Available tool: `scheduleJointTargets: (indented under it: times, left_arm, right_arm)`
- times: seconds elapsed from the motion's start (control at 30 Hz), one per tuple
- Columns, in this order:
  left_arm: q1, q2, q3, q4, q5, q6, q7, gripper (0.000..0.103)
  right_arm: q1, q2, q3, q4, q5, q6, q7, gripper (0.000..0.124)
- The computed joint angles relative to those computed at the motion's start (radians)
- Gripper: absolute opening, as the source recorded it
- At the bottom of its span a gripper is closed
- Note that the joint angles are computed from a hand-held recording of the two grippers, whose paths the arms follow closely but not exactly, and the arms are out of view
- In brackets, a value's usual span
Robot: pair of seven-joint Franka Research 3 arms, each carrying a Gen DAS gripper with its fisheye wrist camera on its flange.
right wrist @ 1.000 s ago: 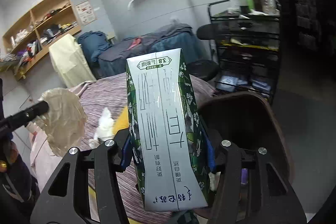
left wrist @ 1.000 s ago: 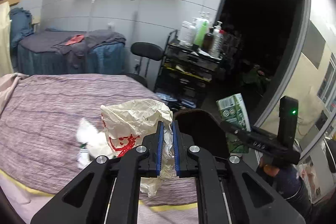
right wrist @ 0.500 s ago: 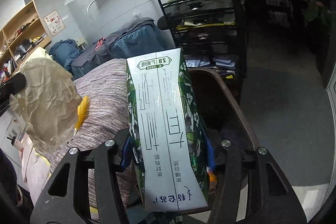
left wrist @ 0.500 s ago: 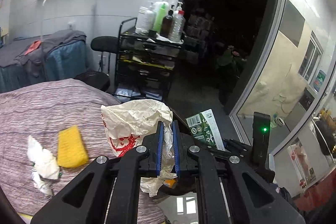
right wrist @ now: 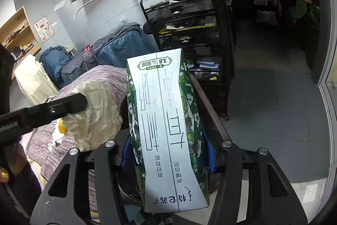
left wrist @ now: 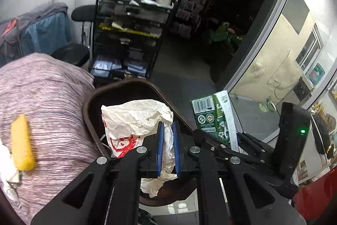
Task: Collect trash
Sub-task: 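Carry the white bag to the bin and open the left tool while the right tool carries the carton, then lower the green carton into the bin and open the right tool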
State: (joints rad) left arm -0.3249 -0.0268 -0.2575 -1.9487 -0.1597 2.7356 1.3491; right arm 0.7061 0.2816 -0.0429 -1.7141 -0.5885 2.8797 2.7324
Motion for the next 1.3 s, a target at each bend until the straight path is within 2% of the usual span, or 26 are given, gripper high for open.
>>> scheduleJointTargets:
  times: [0.23,0.3,0.33,0.4,0.43,0.47,0.57,0.67,0.77,0.87,1.07,1.3]
  left_arm:
    - [0.006,0.064,-0.013,0.058,-0.011,-0.054,0.015,0.009]
    - [0.008,0.071,-0.013,0.064,0.018,-0.061,-0.007,0.011]
    - [0.009,0.073,-0.013,0.068,0.038,-0.068,-0.020,0.016]
    - [0.006,0.066,-0.010,0.062,0.121,-0.072,-0.076,0.037]
    - [0.004,0.062,-0.009,0.054,0.167,-0.063,-0.113,0.056]
    - [0.004,0.053,-0.008,0.041,0.203,-0.050,-0.142,0.068]
    - [0.008,0.022,-0.006,0.009,0.259,-0.025,-0.176,0.079]
    - [0.013,-0.013,-0.007,-0.017,0.375,-0.019,-0.250,0.089]
    - [0.022,-0.045,-0.016,-0.040,0.512,-0.022,-0.344,0.093]
    - [0.029,-0.080,-0.024,-0.064,0.593,-0.025,-0.401,0.096]
    - [0.045,-0.136,-0.024,-0.109,0.625,-0.011,-0.458,0.097]
    - [0.077,-0.203,-0.029,-0.159,0.663,-0.016,-0.535,0.097]
  right_arm:
    - [-0.003,-0.012,-0.006,-0.018,-0.016,-0.003,0.027,0.054]
    - [-0.008,-0.011,-0.002,-0.018,-0.015,-0.007,0.027,0.054]
    - [-0.010,-0.012,-0.001,-0.020,-0.016,-0.007,0.028,0.054]
    - [-0.013,-0.011,-0.001,-0.021,-0.018,-0.007,0.033,0.054]
    - [-0.014,-0.009,0.000,-0.019,-0.017,-0.008,0.033,0.054]
    - [-0.016,-0.007,0.001,-0.017,-0.016,-0.009,0.032,0.054]
    - [-0.019,0.000,0.003,-0.011,-0.008,-0.012,0.026,0.054]
    - [-0.020,0.010,0.005,-0.002,0.006,-0.013,0.014,0.054]
    - [-0.017,0.025,0.008,0.014,0.026,-0.014,-0.007,0.054]
    - [-0.018,0.044,0.017,0.035,0.064,-0.017,-0.050,0.054]
    - [-0.013,0.098,0.036,0.103,0.171,-0.030,-0.175,0.054]
    - [0.003,0.183,0.051,0.220,0.295,-0.094,-0.323,0.054]
